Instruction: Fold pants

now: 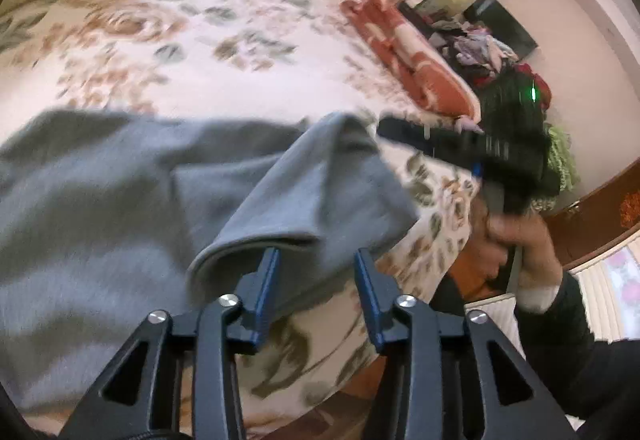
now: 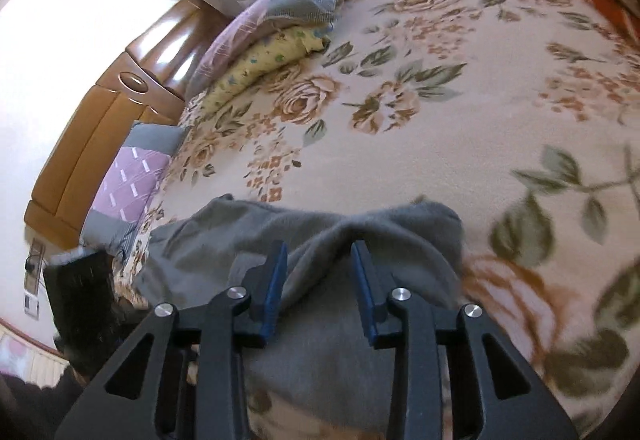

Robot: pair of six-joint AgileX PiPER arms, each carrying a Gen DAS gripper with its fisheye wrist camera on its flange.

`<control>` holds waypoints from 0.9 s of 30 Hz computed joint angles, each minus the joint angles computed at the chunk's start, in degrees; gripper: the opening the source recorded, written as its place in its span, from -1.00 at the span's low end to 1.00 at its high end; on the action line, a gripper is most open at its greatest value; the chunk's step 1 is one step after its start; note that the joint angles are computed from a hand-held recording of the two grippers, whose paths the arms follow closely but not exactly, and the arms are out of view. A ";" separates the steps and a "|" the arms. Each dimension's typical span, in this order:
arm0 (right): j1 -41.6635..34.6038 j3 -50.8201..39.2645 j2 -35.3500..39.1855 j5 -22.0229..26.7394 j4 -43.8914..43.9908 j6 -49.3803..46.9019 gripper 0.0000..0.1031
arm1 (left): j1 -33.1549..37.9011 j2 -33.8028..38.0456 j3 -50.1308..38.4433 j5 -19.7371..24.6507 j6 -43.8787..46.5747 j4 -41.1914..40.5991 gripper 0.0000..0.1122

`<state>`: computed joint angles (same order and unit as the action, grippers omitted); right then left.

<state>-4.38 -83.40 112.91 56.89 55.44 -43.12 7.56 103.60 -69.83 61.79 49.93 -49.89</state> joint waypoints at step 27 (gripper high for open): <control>12.79 -3.52 -0.02 0.17 -8.90 -1.38 -0.33 | 3.85 -0.06 4.42 -4.96 -3.16 0.65 -0.31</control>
